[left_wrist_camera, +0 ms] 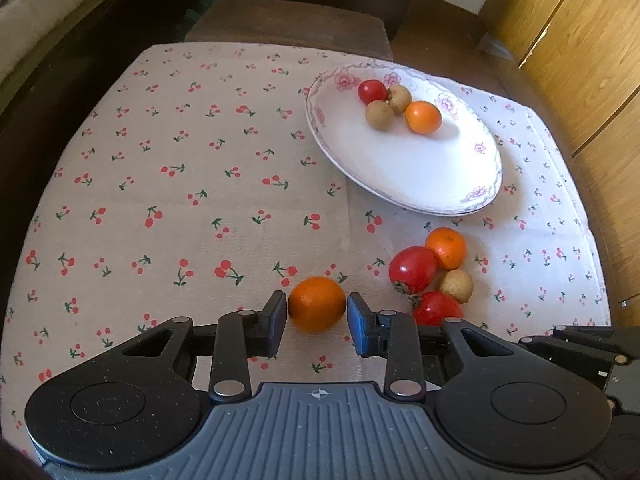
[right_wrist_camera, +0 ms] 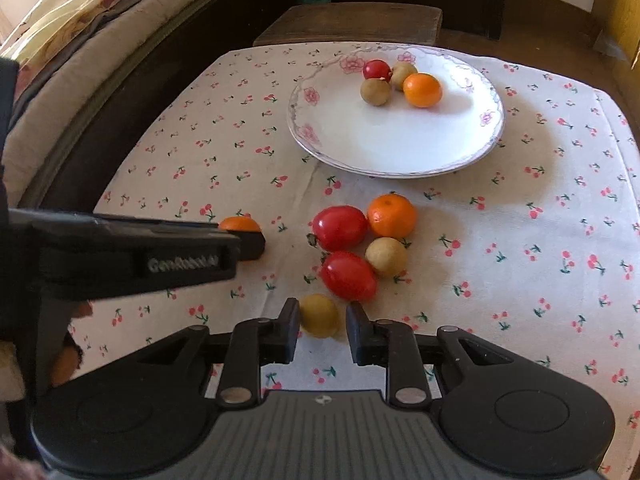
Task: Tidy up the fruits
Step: 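Grasp an orange with the left gripper while the right gripper grasps a tan fruit, then carry both fruits over the white bowl and open both grippers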
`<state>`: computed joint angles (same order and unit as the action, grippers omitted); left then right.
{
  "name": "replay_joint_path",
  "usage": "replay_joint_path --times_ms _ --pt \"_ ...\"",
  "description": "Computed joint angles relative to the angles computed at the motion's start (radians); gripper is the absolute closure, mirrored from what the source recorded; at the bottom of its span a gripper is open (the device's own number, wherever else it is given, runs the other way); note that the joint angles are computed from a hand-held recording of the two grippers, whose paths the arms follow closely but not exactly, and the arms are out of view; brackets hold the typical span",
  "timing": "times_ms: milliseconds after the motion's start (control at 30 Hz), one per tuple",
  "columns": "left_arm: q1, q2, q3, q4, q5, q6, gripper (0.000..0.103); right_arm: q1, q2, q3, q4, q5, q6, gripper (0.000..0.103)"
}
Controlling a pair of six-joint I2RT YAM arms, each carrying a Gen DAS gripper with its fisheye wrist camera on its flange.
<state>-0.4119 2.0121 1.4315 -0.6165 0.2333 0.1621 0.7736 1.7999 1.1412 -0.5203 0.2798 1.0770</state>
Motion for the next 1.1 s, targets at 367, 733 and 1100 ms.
replay_joint_path --times_ms 367,733,1100 --pt "-0.011 0.064 0.056 -0.001 0.005 -0.024 0.061 0.003 0.094 0.082 -0.036 0.02 -0.047 0.077" --pt "-0.012 0.025 0.014 0.009 -0.017 0.004 0.063 0.03 0.011 0.039 -0.058 0.061 -0.004 0.077" --pt "-0.018 -0.021 0.008 0.013 0.027 -0.015 0.064 -0.001 -0.085 -0.019 -0.058 0.107 0.015 0.077"
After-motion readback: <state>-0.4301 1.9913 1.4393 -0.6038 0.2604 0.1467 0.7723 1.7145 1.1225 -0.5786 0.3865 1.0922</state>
